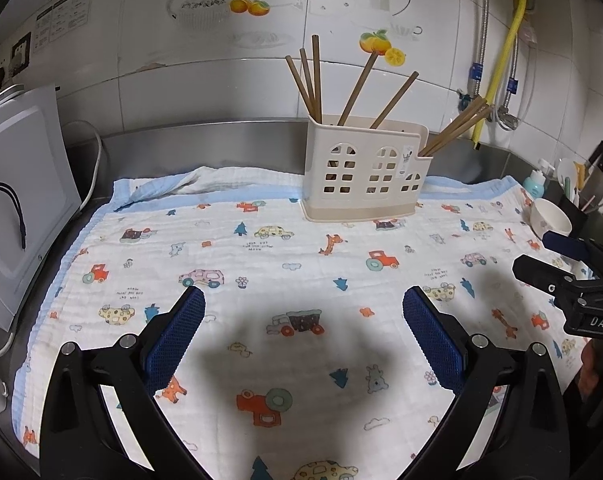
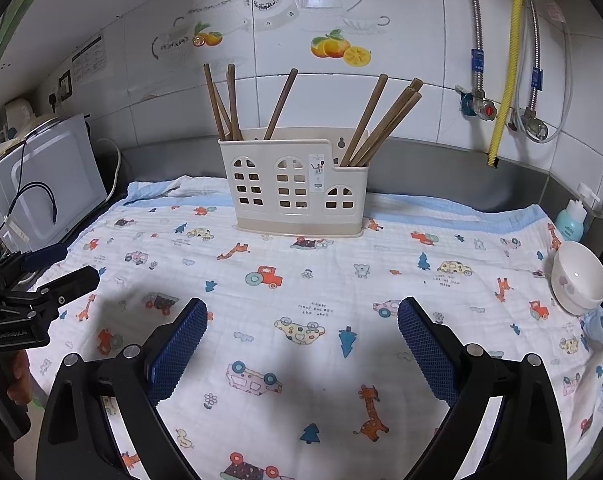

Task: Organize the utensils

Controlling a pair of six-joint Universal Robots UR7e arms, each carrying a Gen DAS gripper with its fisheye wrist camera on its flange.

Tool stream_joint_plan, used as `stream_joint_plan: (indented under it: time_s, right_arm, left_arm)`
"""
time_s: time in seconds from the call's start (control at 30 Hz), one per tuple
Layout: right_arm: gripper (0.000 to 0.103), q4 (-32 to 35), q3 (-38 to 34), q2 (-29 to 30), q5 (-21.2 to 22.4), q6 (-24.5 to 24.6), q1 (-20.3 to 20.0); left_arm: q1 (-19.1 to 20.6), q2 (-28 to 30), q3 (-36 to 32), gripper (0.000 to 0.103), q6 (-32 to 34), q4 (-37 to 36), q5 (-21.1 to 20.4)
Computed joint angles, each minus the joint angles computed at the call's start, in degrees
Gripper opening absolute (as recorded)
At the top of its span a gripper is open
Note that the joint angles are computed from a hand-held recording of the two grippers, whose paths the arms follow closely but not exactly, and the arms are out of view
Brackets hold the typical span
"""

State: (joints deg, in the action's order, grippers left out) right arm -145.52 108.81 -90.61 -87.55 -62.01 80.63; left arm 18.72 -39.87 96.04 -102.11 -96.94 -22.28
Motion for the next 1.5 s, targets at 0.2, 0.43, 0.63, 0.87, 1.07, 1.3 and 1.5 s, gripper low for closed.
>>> stream_joint_plan:
  time_s: [0.2,0.43,0.63,0.87,1.07,1.3,1.5]
  right_arm:
    - [0.093,0.3,-0.2,0.1,-0.2,0.0,0.0]
    - [0.093,0.1,0.0,0.3,-0.6,-0.2,0.2]
    - [0.093,-0.1,0.1,0.4,-0.9,-0.1,0.3]
    - [0.093,-0.2,0.1,0.6,-0.9,0.0,0.3]
    - [0.093,-0.1,0.1,0.6,-1.0,0.0,0.2]
    - [0.093,-0.3,0.2,0.5,-0.9,0.0,0.0]
    - [0.093,-0.1,0.0,0.6,-1.1,-0.2,0.0]
  left_arm:
    - [0.1,0.0,0.1,0.098,0.2,-0.4,-0.1]
    - [0.2,0.1,0.2,0.098,0.3,-0.7,-0.2]
    - [0.3,0.0,0.5,0.098,0.7,-1.5,-0.3]
    - [0.4,0.1,0.6,0.098,2.0,-3.0,-0.4]
    - [0.2,0.2,1.2,0.098,4.0,-5.7,0.0]
    - [0.0,0.0,0.7,0.098,0.4,-2.1,0.3]
    - [0.1,-0.2,0.1,0.098,-1.4,0.8,-0.3]
